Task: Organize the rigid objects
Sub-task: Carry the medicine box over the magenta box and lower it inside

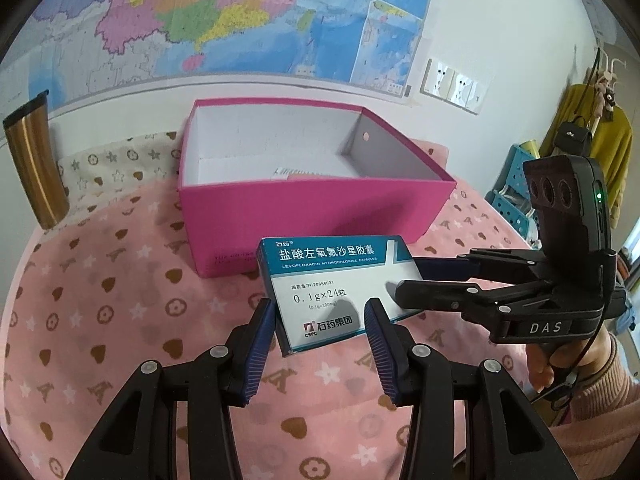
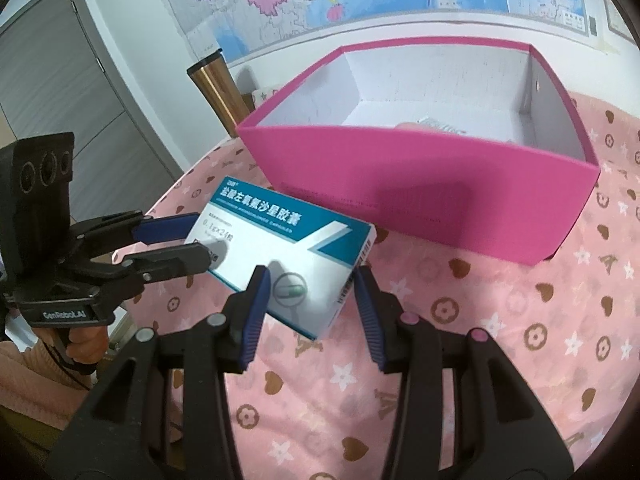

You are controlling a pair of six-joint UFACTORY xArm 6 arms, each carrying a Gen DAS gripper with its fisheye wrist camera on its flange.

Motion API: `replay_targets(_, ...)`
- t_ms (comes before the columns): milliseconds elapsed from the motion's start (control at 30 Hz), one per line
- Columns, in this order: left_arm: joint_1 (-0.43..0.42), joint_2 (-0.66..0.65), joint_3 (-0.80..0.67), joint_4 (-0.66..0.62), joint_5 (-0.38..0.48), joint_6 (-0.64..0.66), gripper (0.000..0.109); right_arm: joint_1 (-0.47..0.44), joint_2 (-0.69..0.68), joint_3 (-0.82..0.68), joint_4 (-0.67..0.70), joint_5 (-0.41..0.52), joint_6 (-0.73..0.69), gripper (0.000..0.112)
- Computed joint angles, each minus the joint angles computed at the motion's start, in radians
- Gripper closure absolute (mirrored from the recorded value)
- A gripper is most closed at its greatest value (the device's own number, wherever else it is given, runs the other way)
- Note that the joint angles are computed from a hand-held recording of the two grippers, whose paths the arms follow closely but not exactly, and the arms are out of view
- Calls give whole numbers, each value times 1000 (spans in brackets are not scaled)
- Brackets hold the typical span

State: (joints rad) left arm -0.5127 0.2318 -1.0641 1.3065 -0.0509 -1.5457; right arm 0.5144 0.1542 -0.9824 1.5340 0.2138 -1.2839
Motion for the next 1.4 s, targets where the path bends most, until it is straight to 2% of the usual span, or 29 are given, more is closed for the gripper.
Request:
replay_targets(700, 5, 3, -58, 63, 31, -42, 63, 2, -12, -35, -11, -37, -16, 66)
replay_targets(967, 14, 17, -91, 109, 35, -94, 63, -4, -5, -57, -24, -40, -20, 66)
replay_targets(1400, 17, 33, -119, 77, 38, -61, 63, -11, -2, -82, 1, -49, -57, 66)
